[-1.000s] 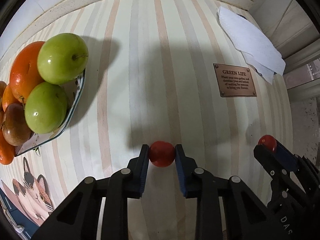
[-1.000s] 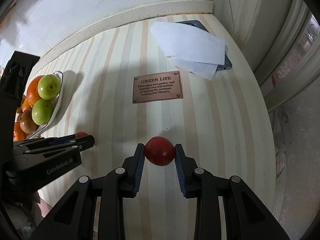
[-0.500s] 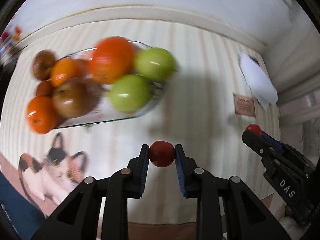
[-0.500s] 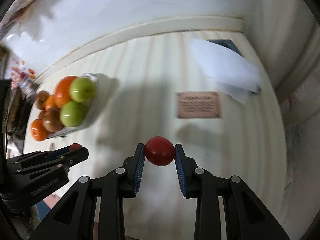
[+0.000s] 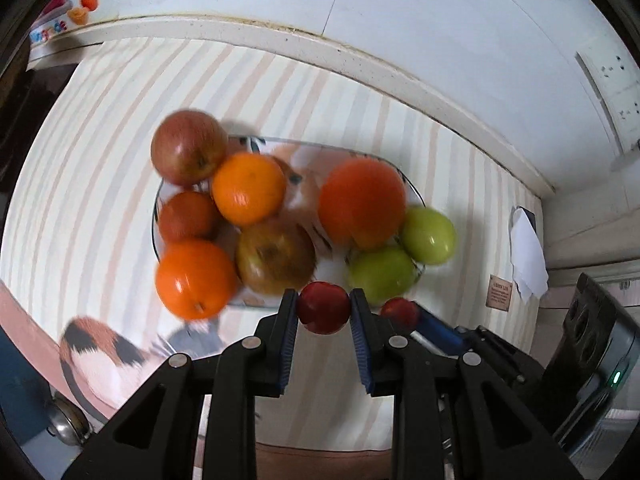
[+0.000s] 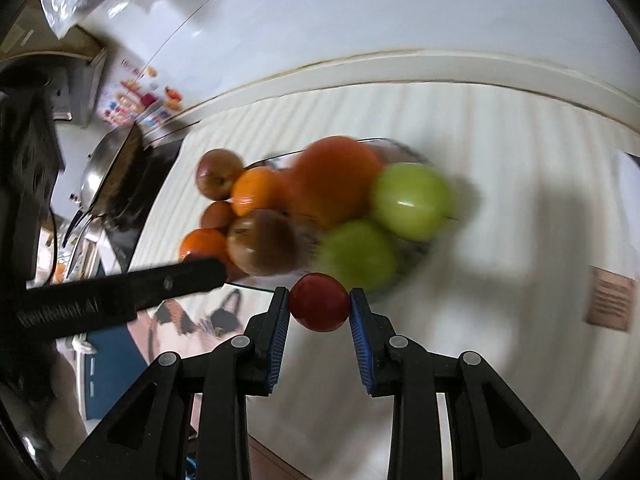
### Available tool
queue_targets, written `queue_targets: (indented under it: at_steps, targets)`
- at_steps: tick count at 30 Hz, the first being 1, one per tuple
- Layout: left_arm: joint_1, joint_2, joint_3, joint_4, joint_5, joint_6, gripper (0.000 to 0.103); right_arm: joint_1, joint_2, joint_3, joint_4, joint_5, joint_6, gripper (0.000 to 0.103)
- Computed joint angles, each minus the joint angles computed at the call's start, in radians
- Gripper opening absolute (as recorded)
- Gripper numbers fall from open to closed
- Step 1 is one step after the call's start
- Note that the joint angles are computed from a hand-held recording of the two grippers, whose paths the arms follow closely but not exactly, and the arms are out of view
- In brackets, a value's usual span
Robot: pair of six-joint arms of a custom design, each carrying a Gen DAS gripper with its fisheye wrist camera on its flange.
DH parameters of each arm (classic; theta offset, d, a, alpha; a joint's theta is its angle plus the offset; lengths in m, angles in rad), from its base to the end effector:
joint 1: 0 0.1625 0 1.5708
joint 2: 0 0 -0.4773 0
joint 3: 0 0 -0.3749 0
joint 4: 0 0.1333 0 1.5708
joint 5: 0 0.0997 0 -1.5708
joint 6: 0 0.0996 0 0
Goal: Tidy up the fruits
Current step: 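Carry both cherry tomatoes onto the floral plate and open both tools, then lift both tools up away from the plate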
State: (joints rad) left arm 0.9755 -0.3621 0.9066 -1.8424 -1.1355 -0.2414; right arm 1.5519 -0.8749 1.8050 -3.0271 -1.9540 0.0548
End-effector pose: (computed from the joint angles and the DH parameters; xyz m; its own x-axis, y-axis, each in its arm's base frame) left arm -0.3252 -0.7927 0.0235 -0.7962 0.3945 -0.4587 0.3601 0.9183 0.1646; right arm 0.0835 -0.6644 0.1985 -0.9215 0.2523 0.2953 0.0669 0.8520 -0.5192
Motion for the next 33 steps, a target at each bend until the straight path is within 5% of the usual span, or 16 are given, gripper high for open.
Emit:
queue_targets:
  at_steps: [12, 15, 17, 21, 22, 28, 33]
  targets:
    - [0.039, 0.283, -0.605, 0.457, -0.003, -0.003, 0.024, 0.018, 0.096, -0.211, 0.199, -0.034, -0.019, 0.034]
    - [0.039, 0.296, -0.634, 0.471, -0.006, -0.001, 0.030, 0.021, 0.098, -0.227, 0.223, -0.048, 0.014, 0.050]
    - [0.039, 0.284, -0.615, 0.454, -0.015, 0.002, 0.036, 0.023, 0.086, -0.214, 0.205, -0.055, 0.028, 0.057]
    - [0.033, 0.192, -0.433, 0.328, 0.007, -0.001, 0.079, 0.031, 0.060, -0.192, 0.187, -0.087, 0.065, 0.076]
    - [0.030, 0.162, -0.373, 0.285, 0.021, -0.005, 0.083, 0.035, 0.057, -0.191, 0.194, -0.111, 0.071, 0.083]
    - [0.005, 0.001, -0.041, 0.037, 0.142, -0.029, 0.089, 0.069, 0.045, -0.189, 0.245, -0.291, 0.079, 0.093]
    - [-0.022, -0.093, 0.163, -0.105, 0.228, -0.057, 0.089, 0.087, 0.034, -0.172, 0.253, -0.354, 0.081, 0.094]
